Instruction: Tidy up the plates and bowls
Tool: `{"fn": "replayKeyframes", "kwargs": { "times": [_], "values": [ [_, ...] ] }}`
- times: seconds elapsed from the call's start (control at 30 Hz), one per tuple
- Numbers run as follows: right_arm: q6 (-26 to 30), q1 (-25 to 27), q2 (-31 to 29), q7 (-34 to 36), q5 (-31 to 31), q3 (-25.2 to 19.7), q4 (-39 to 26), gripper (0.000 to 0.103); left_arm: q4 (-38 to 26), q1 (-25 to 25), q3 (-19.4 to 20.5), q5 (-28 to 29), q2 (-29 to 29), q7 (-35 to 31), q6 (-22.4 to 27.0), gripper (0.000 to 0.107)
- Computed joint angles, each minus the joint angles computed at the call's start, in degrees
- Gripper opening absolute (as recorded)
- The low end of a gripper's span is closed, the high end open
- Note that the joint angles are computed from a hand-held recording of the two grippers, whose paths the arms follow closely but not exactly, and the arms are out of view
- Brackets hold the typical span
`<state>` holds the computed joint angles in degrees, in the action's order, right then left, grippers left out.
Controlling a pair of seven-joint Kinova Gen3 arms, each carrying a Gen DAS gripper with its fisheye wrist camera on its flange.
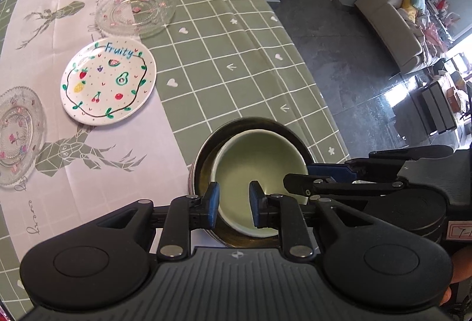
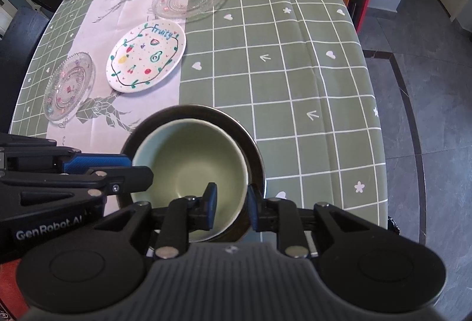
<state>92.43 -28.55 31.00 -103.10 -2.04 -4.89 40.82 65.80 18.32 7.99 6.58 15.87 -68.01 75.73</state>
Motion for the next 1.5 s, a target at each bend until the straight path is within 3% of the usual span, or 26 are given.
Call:
{"fn": "replayKeyframes", "kwargs": {
  "times": [0.4, 0.57, 0.77, 1.07, 1.5],
  "values": [
    [-5.39, -1.02, -5.16, 1.18, 1.3, -0.63, 5.08, 0.031, 4.57, 1.83, 0.22, -5.67, -5.46, -2.83, -4.46, 0.024],
    [-14.07, 0.39, -9.84, 2.58, -1.13, -2.29, 13.02, 0.037, 9.92, 1.59, 0.4, -8.89, -9.68, -5.0, -8.54, 0.024],
    [-22.51, 0.74, -13.2, 3.94, -4.1, -4.16, 20.16, 0.038, 18.33, 0.0, 0.71, -12.86, -16.12, -4.8, -15.13, 0.025],
    [-29.29, -2.81, -13.22, 5.78, -4.04, -5.7, 24.23, 0.042, 28.9, -5.57, 0.34, -15.51, -22.82, -3.25, -20.69, 0.028],
    [-29.48, -8.4, -6.3, 4.84, -2.09, -5.56, 19.19, 0.042, 37.54, -12.88, -2.65, -14.69, -27.17, -8.09, -23.49, 0.029]
  ]
}}
